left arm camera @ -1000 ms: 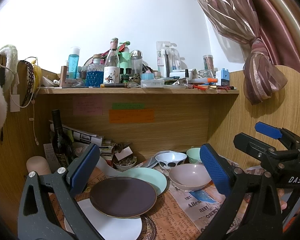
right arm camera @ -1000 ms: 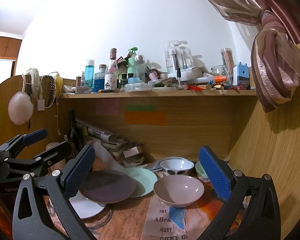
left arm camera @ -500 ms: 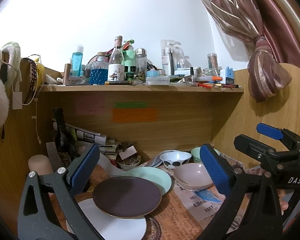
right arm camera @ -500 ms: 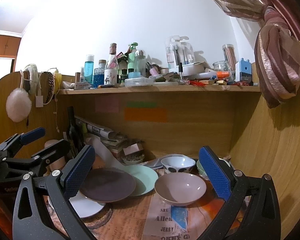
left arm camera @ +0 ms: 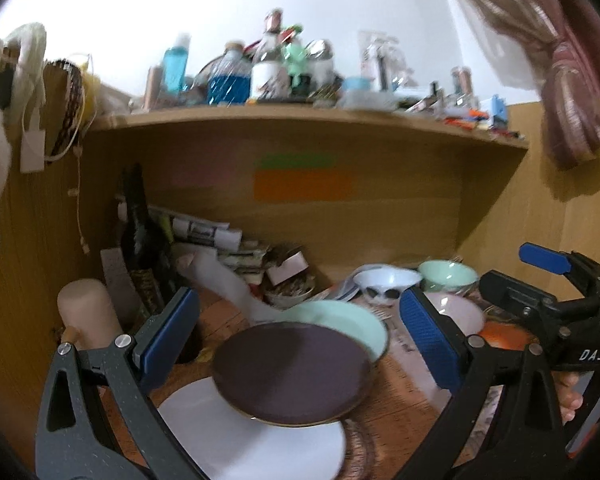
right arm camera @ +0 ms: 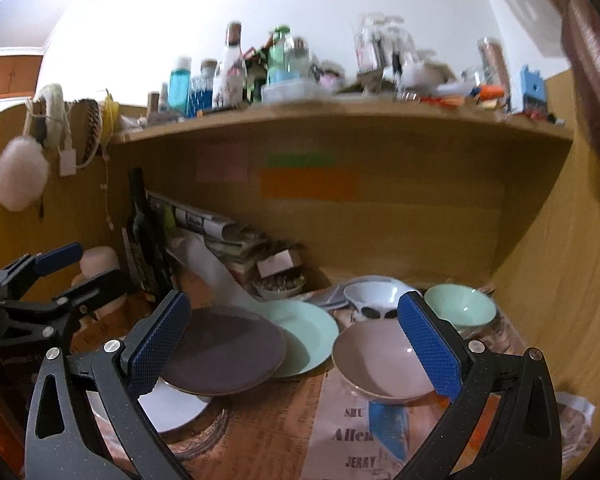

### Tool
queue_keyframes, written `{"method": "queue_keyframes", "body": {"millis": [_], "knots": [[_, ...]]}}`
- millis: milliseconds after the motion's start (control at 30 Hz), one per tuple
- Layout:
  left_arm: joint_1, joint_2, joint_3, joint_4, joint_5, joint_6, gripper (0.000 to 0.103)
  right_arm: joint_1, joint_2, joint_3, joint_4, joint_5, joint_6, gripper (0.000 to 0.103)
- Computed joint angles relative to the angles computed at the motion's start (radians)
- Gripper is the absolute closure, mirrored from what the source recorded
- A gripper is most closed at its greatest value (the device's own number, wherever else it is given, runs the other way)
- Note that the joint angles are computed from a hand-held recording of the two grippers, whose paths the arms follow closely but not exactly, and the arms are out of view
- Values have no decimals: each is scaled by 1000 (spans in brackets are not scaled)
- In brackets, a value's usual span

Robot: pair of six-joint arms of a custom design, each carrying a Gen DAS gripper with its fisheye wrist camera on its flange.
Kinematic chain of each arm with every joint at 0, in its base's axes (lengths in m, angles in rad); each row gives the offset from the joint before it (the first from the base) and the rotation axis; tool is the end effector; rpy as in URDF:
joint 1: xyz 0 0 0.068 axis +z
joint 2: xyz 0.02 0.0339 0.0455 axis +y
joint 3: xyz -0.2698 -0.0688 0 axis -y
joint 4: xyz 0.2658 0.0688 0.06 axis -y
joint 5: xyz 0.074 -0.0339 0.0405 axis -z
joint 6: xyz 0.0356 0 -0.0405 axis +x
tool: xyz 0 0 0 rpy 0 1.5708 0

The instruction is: Organize plates and bowls

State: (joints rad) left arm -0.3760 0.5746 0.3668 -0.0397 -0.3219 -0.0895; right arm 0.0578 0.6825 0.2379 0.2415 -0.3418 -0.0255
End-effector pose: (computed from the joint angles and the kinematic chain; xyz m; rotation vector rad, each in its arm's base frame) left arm 0.1627 -0.0521 0.2376 0.0316 1.8052 -0.0388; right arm 0.1807 0.0224 0.2018 -0.3199 1.7443 0.3262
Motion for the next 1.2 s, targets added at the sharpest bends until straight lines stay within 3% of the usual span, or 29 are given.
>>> {"method": "queue_keyframes", "body": {"millis": [100,300,600,833,967,1067,1200], "knots": [[153,106,19,21,155,-9,1,18,135,28,54,-18,-7,0],[332,348,66,91,313,38,1,70,371,94,109,-8,-14,0],[482,657,212,27,479,117,1,132,610,211,71,37,-27,12],[550,782,299,-11,540,149,2,160,766,316,-7,54,-3,27],[555,849,352,-45,543,182,20,160,808,336,-5,58,28,28],[570,901,392,-68,565,196,28,164,834,355,-10,75,37,28],[586,960,450,-119,592,211,49,168,869,388,-32,80,60,38]]}}
